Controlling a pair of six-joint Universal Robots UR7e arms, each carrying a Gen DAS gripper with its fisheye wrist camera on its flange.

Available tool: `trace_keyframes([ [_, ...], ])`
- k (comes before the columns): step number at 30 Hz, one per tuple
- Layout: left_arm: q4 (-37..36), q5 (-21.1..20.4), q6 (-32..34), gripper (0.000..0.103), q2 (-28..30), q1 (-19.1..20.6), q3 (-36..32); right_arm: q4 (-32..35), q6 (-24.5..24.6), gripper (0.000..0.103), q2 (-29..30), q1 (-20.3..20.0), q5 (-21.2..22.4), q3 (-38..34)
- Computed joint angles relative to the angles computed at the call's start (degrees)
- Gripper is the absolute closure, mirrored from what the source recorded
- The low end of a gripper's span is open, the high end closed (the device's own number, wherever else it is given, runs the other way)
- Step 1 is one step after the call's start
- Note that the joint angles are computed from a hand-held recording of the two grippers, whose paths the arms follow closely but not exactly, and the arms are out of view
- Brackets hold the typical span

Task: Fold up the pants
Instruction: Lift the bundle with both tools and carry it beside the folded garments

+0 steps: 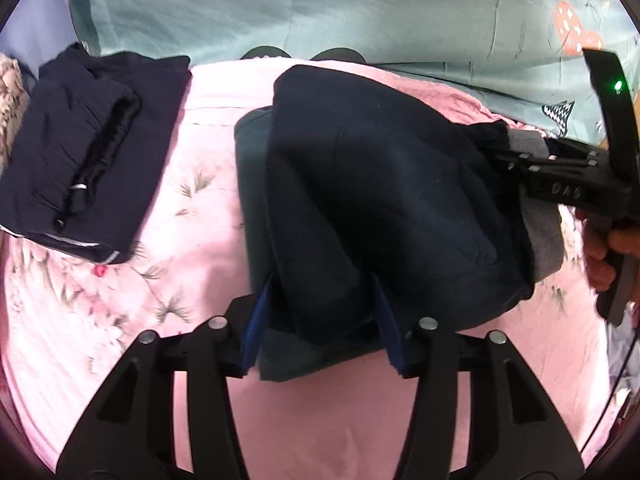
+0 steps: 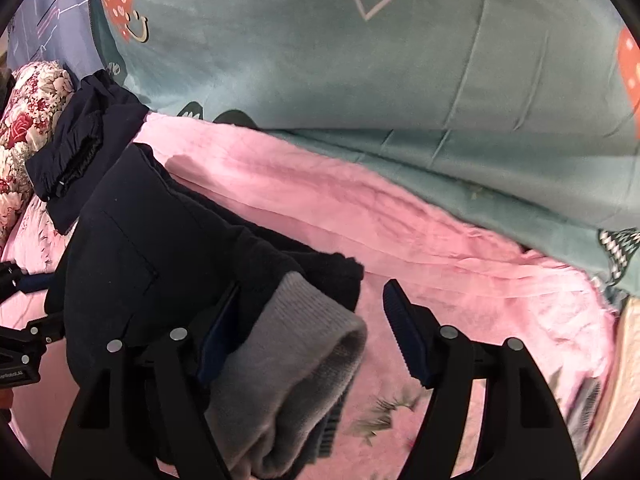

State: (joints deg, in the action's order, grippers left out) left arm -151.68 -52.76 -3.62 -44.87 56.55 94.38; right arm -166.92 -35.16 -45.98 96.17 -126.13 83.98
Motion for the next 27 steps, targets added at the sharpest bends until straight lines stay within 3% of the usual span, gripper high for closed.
trace_keyframes([
  [4,-1.9,5.9,0.9,0.037,-1.7,-1.9,2.0,-3.6,-1.1,0.032,-1.8,2.3,-2.8,1.6],
  [7,-7.0,8.9,2.6,0.030,-3.3,-3.7,3.6,-8.7,-0.8,0.032,-4.9,3.8,0.1,5.0],
  [10,-10.8,5.7,4.9,0.029,-4.2,-4.6,3.6,-5.2,4.1,0.033,-8.6,3.3,7.7,7.6],
  [13,-10.6,-0.7,6.8,0.029,-2.8,-4.1,1.6,4.0,9.1,0.065,-8.7,1.2,13.4,6.3],
  [16,-7.6,-3.8,6.4,0.030,0.3,-2.7,-0.9,9.9,13.4,0.079,-6.0,-0.8,12.1,3.2],
  [17,-5.3,-4.2,5.0,0.031,1.4,-1.9,-2.1,9.7,13.6,0.080,-5.1,-1.5,11.0,2.8],
  [19,-2.1,-5.1,2.9,0.032,2.9,-0.2,-3.8,9.1,13.7,0.080,-4.8,-2.9,13.2,2.7],
  [21,-3.1,-5.8,3.7,0.031,3.2,0.4,-3.7,8.1,13.0,0.082,-4.9,-3.7,15.2,2.8],
  [27,-2.8,-4.8,4.1,0.030,3.9,0.0,-4.2,8.6,14.5,0.086,-3.8,-3.8,14.7,1.2],
])
